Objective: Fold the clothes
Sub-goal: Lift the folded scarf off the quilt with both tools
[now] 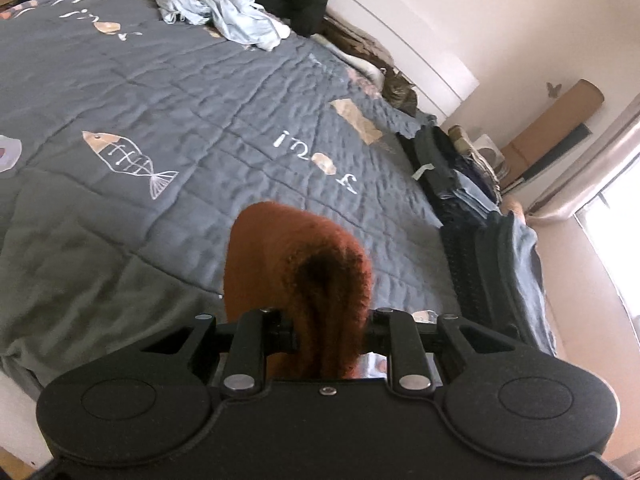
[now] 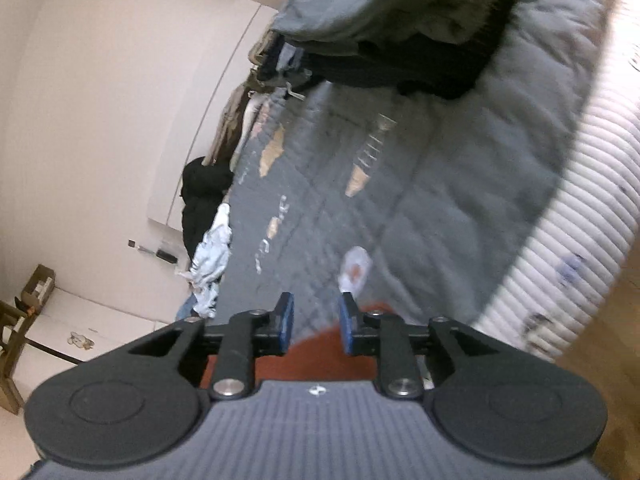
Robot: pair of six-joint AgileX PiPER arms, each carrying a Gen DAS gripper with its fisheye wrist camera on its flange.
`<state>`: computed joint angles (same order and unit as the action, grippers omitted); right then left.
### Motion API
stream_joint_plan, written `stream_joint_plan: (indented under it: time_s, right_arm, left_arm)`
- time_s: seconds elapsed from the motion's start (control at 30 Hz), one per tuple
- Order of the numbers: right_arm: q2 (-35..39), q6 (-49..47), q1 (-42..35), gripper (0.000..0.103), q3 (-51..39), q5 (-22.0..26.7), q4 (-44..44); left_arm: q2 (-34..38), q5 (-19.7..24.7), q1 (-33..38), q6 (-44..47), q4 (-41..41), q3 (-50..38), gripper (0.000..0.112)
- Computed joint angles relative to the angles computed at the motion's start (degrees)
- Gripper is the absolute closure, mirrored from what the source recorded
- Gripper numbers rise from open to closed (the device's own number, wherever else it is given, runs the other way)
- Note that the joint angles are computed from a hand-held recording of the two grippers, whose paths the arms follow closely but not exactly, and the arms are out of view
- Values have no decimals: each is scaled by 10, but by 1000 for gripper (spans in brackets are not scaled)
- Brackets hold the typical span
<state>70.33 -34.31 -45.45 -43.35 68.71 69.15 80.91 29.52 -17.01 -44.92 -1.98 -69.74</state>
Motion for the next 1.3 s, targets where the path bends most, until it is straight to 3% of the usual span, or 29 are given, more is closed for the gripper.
stream_joint_plan:
  time_s: [0.03,0.13,0.33,0.63,0.87,1.03,1.2,1.3]
  right_arm:
    - [-8,-20,-4,58,17,-4,-11]
    - [-23,-76,-11,49,67,-14,-32]
    - [42,-198,64,38,140,-62,3]
    - [153,-298,159,33,86,-79,45]
    - [211,-301,214,30,47,-50,42]
    - [222,-326,243,13,45,-54,74]
    - [228,-307,250,12,42,-49,94]
    - [220,-292,266,21,51,-77,109]
  left_arm:
    - [-1,4,2,5,-1,-1,90]
    - [-2,11,9,29,-11,0,90]
    - [-2,16,24,84,-55,4,90]
    - [-5,12,66,190,-163,26,90]
    - [-12,10,82,214,-201,41,90]
    - [-10,9,92,231,-219,47,90]
    - [-9,7,95,235,-223,51,90]
    - [-9,7,96,233,-221,53,90]
